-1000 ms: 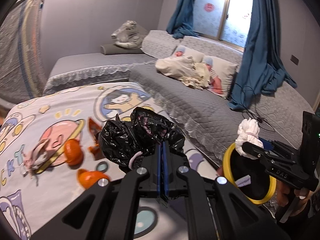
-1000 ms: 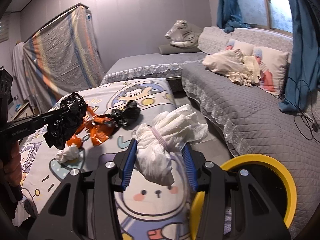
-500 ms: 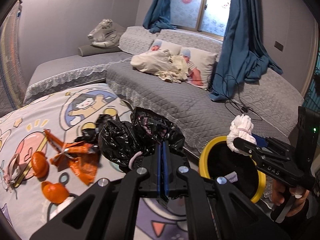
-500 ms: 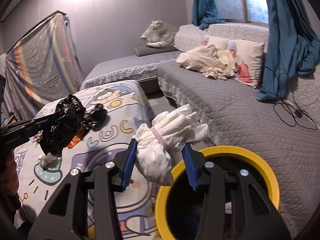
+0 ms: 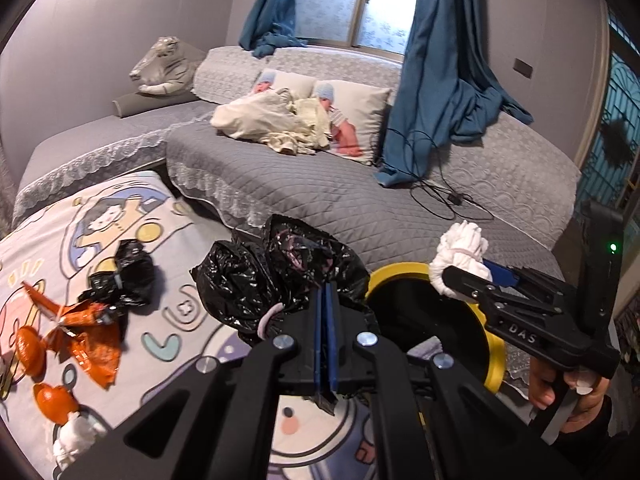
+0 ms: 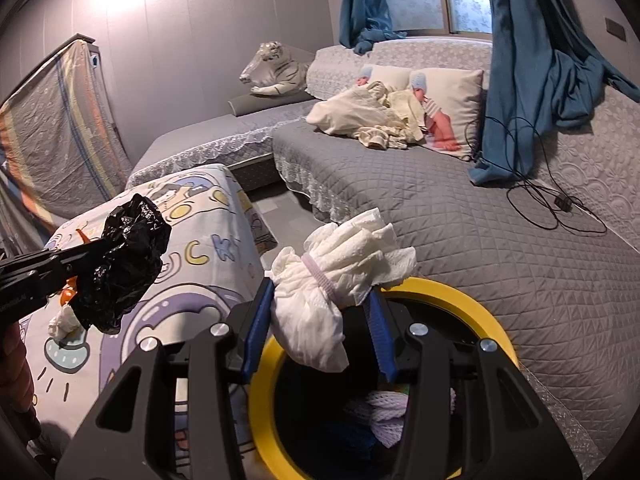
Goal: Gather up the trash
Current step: 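Hold both items above the yellow bin and open both tools to drop them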
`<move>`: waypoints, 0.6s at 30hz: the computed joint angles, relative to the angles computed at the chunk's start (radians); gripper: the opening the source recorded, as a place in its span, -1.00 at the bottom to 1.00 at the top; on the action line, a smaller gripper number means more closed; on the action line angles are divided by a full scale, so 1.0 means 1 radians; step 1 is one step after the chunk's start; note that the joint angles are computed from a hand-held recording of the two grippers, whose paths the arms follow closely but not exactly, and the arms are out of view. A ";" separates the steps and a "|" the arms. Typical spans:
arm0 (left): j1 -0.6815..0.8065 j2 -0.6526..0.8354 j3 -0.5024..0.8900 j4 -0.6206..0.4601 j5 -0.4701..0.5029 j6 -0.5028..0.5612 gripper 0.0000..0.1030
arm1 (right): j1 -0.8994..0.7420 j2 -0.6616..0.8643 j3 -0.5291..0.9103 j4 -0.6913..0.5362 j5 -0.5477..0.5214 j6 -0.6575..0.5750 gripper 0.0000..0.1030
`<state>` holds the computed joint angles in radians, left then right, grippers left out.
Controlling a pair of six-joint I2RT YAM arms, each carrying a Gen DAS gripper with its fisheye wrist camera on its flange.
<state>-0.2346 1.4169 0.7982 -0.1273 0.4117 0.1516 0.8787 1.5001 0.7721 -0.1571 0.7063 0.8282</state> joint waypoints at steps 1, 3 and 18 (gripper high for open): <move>-0.014 0.003 -0.001 0.006 -0.009 0.001 -0.96 | -0.002 -0.005 -0.007 -0.002 0.000 0.004 -0.17; -0.040 0.015 0.002 0.015 -0.023 0.004 -0.96 | -0.006 -0.017 -0.025 -0.008 0.002 0.016 -0.16; -0.217 0.147 0.053 0.055 -0.087 -0.026 -0.96 | -0.051 -0.072 -0.105 -0.047 -0.010 0.084 -0.16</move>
